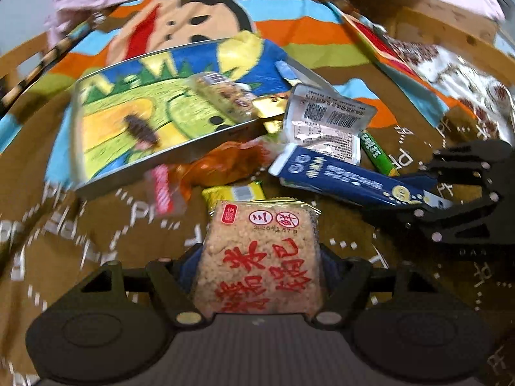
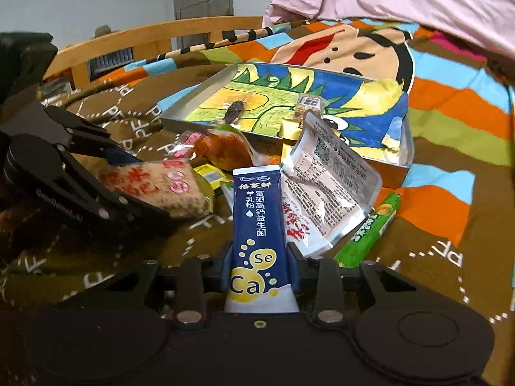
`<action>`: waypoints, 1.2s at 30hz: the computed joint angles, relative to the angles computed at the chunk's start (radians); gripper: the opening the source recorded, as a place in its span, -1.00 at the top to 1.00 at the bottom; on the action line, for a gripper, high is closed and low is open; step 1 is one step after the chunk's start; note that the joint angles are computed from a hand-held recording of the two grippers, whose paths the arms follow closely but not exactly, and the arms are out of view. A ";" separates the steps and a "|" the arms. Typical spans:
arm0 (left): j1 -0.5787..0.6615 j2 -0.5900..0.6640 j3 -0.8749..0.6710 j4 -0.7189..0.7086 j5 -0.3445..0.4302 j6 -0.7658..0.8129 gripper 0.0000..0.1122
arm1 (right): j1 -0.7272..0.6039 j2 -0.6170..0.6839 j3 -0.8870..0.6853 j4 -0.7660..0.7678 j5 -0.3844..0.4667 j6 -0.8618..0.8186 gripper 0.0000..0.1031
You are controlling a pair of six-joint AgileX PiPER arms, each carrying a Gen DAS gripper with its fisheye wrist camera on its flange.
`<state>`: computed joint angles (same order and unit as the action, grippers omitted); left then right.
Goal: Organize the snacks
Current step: 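Grasp the rice-cracker bag with the left gripper while the right gripper grasps the blue Se Ca stick, then carry both held snacks over the tin box and lower them inside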
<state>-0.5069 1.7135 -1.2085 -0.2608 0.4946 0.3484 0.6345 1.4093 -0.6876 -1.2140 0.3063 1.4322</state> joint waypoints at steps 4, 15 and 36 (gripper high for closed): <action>-0.012 -0.087 0.109 0.027 -0.068 -0.115 -0.35 | 0.134 -0.023 -0.004 -0.022 0.169 0.037 0.33; -0.012 -0.243 0.289 -0.118 -0.219 -0.110 -0.35 | 0.354 -0.085 0.016 -0.103 0.422 0.205 0.33; 0.046 -0.140 0.072 -0.108 -0.226 -0.155 -0.36 | 0.210 -0.058 -0.084 -0.340 0.371 0.297 0.33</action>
<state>-0.4608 1.5734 -1.1366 -0.3686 0.2688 0.1933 0.8444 1.3513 -0.7715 -1.5537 0.6777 1.7296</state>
